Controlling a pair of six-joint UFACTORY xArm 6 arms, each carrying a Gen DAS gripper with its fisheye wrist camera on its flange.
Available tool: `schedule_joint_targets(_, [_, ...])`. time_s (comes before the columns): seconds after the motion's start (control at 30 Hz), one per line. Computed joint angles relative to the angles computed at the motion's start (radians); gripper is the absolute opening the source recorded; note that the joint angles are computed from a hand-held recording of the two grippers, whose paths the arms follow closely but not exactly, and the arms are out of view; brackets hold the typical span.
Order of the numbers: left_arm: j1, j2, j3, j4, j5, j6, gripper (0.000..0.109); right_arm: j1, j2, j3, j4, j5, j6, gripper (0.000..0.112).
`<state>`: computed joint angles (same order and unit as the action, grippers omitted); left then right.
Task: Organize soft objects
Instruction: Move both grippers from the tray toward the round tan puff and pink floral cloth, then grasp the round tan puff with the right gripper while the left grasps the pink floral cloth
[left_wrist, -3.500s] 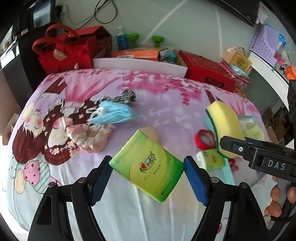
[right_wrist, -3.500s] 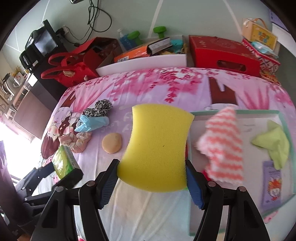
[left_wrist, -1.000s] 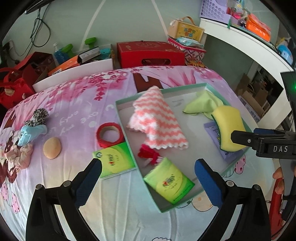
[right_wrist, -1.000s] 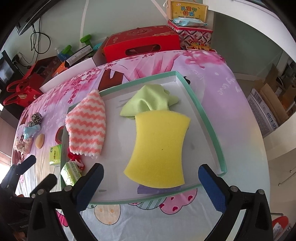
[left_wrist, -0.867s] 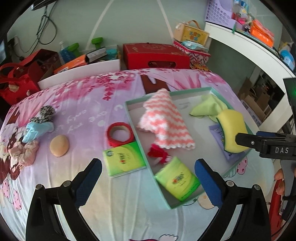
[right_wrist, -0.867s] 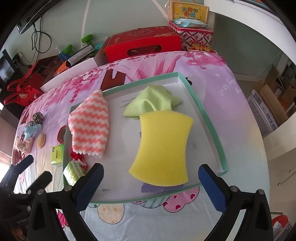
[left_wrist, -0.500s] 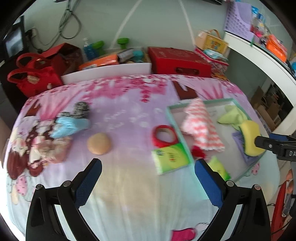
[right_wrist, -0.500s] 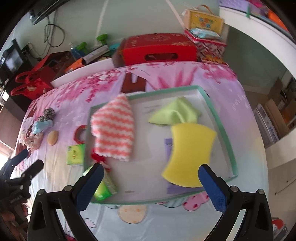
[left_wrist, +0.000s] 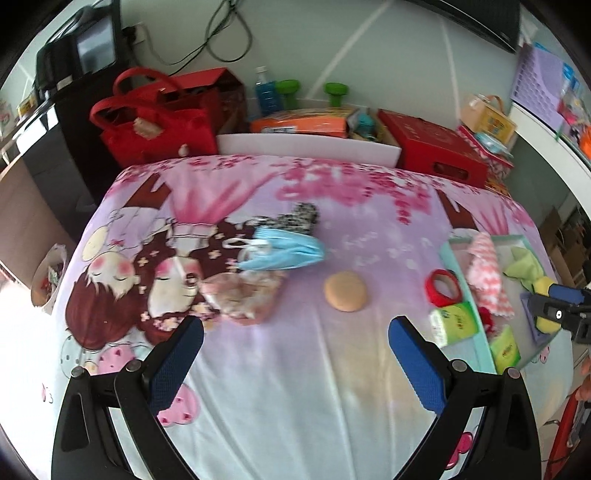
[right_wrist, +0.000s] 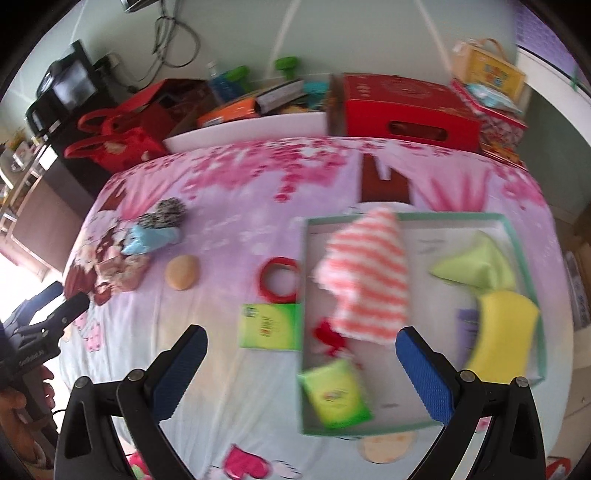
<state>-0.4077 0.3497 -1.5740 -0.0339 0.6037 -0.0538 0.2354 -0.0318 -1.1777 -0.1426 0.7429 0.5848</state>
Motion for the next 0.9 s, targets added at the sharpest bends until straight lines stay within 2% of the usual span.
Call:
schedule_joint_targets(0.17, [0.051, 0.032, -0.054, -0.022, 0.041, 0.024, 0.100, 0.048, 0.112, -0.131, 0.014, 0.010, -0.019, 0.103])
schedule_joint_targets(0.33, [0.090, 0.095, -0.140, -0.081, 0.127, 0.040, 0.100, 0.087, 0.224, -0.251, 0.034, 0.030, -0.042, 0.103])
schedule_joint_targets(0.67, [0.113, 0.229, -0.263, -0.159, 0.165, 0.083, 0.100, 0.112, 0.467, -0.472, 0.111, 0.078, -0.124, 0.102])
schedule_joint_targets(0.9, [0.119, 0.331, -0.379, -0.216, 0.213, 0.124, 0.087, 0.119, 0.612, -0.619, 0.154, 0.120, -0.162, 0.091])
